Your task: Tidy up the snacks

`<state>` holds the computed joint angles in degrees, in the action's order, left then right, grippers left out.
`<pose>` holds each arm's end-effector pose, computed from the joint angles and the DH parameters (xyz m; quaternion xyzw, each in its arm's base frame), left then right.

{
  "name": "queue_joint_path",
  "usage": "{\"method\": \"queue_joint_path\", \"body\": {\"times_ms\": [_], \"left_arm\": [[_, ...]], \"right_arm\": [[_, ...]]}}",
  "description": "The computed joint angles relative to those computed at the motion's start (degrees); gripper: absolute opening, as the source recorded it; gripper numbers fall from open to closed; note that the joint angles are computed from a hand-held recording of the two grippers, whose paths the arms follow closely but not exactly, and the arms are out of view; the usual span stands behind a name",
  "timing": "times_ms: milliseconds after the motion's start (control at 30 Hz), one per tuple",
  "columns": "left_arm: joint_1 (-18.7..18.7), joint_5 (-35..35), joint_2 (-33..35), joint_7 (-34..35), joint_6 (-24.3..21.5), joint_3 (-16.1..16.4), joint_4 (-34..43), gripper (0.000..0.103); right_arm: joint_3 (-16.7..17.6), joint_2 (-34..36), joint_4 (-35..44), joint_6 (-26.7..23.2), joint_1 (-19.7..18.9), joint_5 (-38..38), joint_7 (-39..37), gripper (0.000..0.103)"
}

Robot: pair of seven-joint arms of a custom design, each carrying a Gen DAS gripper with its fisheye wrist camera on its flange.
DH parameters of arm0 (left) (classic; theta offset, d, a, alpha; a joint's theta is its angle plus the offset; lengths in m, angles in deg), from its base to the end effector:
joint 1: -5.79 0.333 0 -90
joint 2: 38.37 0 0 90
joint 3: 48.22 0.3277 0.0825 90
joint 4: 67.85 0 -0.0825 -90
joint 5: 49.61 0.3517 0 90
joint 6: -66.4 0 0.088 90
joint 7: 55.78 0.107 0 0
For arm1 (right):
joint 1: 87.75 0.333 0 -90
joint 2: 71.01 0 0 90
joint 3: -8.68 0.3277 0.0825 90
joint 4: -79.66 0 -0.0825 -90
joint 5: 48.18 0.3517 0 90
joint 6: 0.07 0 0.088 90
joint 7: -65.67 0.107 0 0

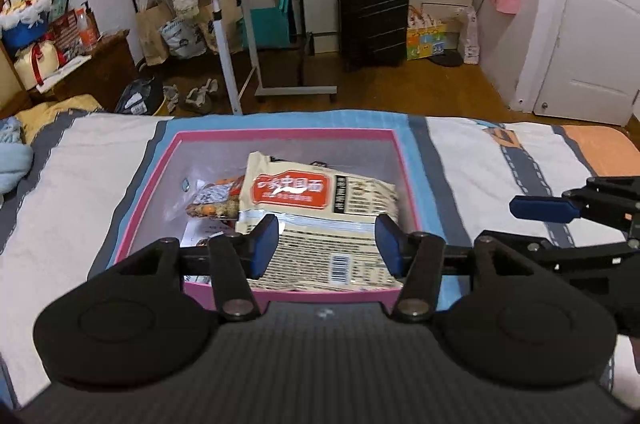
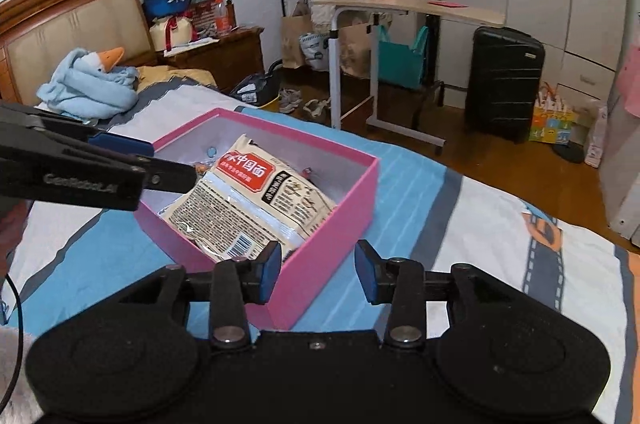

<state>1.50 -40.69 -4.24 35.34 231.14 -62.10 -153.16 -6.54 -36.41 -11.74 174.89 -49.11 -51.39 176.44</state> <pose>0.7091 -0.1935 0.4538 -0.5188 0.7588 -0.3200 0.2293 0.6428 0.3337 0.4223 -0.7044 0.5673 -0.2302 0.3592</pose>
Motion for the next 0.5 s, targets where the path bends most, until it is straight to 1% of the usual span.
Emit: {"method": "queue_joint_path", "body": {"times_ms": [33,67,133,167,267,300,367,433,500], "left_arm": [[0.1,0.0,-0.7,0.1,0.4,-0.3,-1.0,0.059],[0.1,-0.1,-1.6,0.1,1.0,-0.6,-2.1,0.06],[-0.3,0.2,-3.1,-0.3,2.4,-0.5,-4.3,0.061],[-0.4,0.3,-4.0,-0.6,3.1,-0.6,-5.5,0.062],[-0.2,0.1,-6.2,-0.8,4.6,-1.5,-8.7,0.065],[-0.2,0.1,-6.9,-0.9,4.7,-1.8,-9.6,0.067],[-0.9,0.3,-8.1,-1.7,5.1,-1.5,-11.0,0.069],[-1.7,0.8,-9.2,-3.0,6.0,-0.8,-12.3,0.073],[-2.2,1.1,-10.8,-4.5,7.8,-0.4,-14.5,0.075]], "right_arm": [[-0.8,-0.8,-1.3,0.6,0.6,-0.2,0.4,0.048],[-1.7,-1.6,-2.7,1.3,1.3,-0.3,0.9,0.048],[-4.3,-3.2,-5.6,2.6,3.4,-0.7,2.3,0.052],[-5.7,-3.8,-6.8,3.0,4.7,-0.9,3.0,0.054],[-11.6,-5.6,-10.8,4.0,9.7,-2.1,5.7,0.06],[-13.8,-6.2,-12.1,4.2,11.6,-2.5,6.8,0.063],[-18.5,-7.2,-14.4,4.7,15.7,-3.4,9.0,0.067],[-25.1,-7.9,-17.2,5.4,21.5,-4.3,12.1,0.073],[-32.4,-7.9,-19.6,6.2,28.0,-4.6,14.6,0.074]]}}
